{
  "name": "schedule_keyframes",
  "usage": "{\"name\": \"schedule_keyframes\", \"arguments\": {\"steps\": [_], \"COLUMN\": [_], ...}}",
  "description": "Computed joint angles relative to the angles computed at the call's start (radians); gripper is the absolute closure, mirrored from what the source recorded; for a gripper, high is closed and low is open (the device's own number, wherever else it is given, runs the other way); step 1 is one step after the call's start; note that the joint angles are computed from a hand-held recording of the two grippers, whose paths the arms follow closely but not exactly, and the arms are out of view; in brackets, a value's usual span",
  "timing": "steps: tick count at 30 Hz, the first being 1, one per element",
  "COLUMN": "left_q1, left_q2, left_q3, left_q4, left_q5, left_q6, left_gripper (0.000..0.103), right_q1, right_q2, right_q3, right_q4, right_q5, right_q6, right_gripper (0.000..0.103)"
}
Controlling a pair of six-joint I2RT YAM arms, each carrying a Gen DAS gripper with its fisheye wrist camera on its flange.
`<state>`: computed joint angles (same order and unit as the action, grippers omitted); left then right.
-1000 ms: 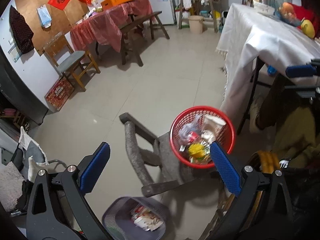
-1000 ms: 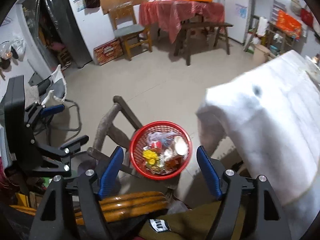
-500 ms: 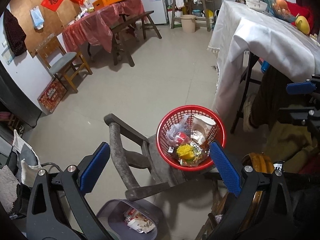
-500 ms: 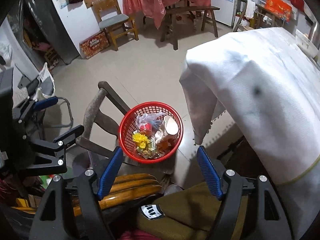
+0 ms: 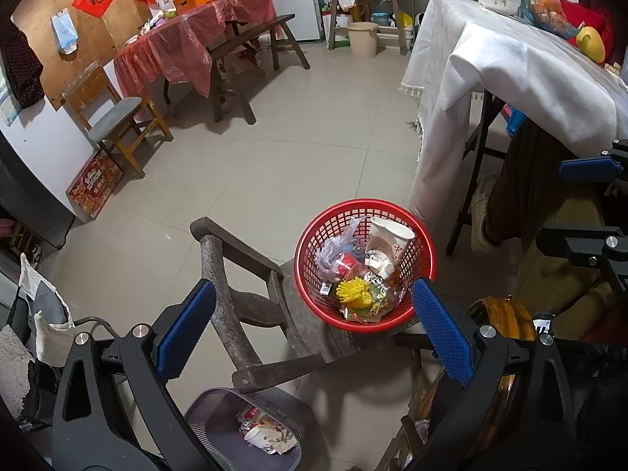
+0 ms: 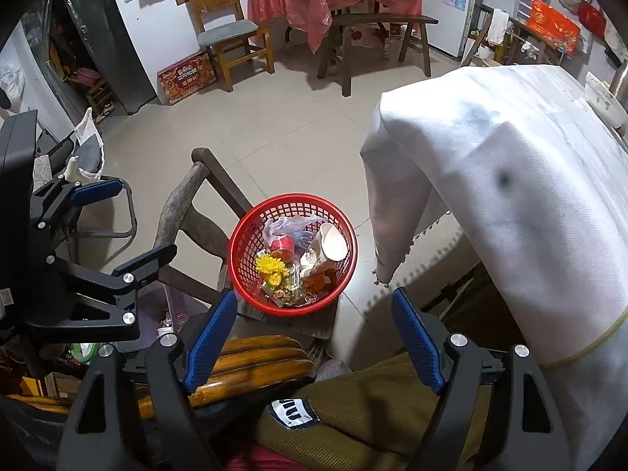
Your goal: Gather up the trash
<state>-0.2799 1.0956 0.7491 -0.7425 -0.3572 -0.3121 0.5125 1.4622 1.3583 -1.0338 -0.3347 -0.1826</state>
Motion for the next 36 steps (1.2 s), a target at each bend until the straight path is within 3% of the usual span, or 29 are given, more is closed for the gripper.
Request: {"name": "schedule_keyframes", "arguments": {"steps": [36], "left_q1": [-0.002], "left_q2": [0.027], "left_q3": [0.019], "left_q4": [0.006], "left_q5": [0.018], "left_q6": [-0.003], "left_gripper": [0.007], "right_q1": [0.011], "right_q2": [-0.003], "right_q3": [-0.021], "right_q4": [0.002], "right_q5": [-0.004], "right_q6": [0.004], "right_gripper": [0.022]}}
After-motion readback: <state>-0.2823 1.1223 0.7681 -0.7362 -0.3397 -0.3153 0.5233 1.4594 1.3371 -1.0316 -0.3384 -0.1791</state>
